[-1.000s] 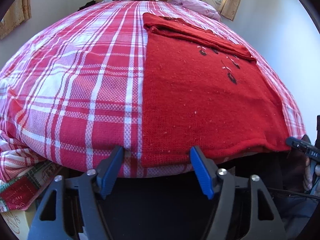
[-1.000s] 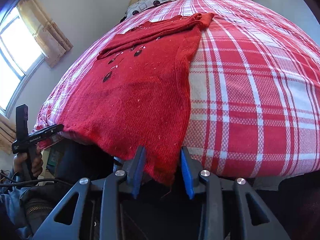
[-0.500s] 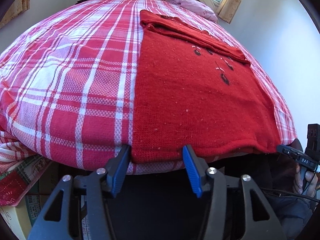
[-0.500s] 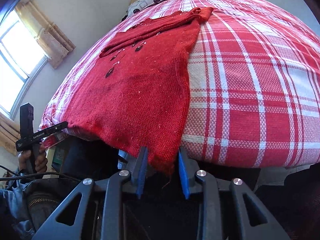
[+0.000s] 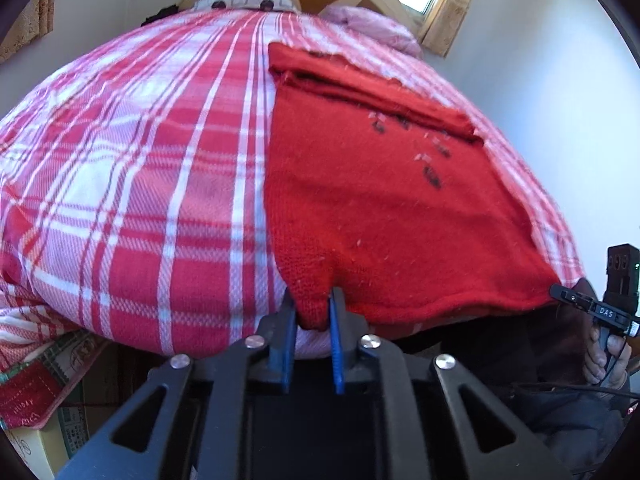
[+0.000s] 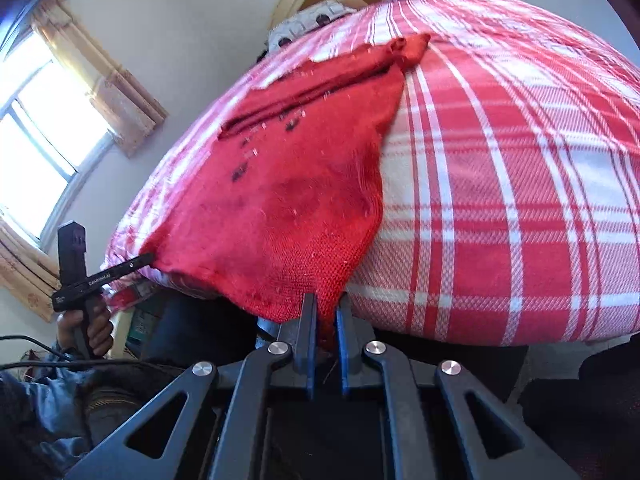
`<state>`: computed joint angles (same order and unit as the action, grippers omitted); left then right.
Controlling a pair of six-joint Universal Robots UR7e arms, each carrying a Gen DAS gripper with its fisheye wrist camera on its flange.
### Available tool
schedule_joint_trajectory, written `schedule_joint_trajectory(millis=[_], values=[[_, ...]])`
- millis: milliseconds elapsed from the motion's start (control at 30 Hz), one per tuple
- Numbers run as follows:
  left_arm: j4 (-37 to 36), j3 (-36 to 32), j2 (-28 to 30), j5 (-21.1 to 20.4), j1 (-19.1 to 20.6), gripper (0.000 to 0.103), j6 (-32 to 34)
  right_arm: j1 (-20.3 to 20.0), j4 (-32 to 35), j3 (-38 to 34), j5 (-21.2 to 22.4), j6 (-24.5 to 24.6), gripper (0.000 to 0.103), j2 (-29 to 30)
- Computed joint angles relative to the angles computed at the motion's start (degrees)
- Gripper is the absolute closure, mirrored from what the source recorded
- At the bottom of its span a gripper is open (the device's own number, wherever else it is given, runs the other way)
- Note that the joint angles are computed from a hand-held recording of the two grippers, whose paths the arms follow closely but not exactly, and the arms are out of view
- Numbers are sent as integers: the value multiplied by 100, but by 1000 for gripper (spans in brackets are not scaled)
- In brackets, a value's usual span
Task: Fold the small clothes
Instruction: 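Close both tools on the sweater hem edge, then lift the hem with both tools and fold it over toward the collar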
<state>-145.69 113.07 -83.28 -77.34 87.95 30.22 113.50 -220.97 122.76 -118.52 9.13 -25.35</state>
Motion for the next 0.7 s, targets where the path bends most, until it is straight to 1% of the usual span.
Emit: schedule_joint_trajectory(millis=[133, 200, 367, 567, 700], values=[[81, -110, -66, -325, 45, 88, -55, 37, -491, 61, 108, -95, 95, 18], [111, -140, -72, -412, 59, 88, -65, 86, -628, 56, 122, -173, 95, 17], [160, -171, -68, -518, 20, 88, -79, 155, -654, -43, 137, -229, 95, 12], [338, -389, 0, -833, -3, 89, -202, 29, -831, -23, 406, -179, 96, -100], [279, -497, 80, -955, -55, 89, -239, 58, -824, -94, 338, -231, 96, -212]])
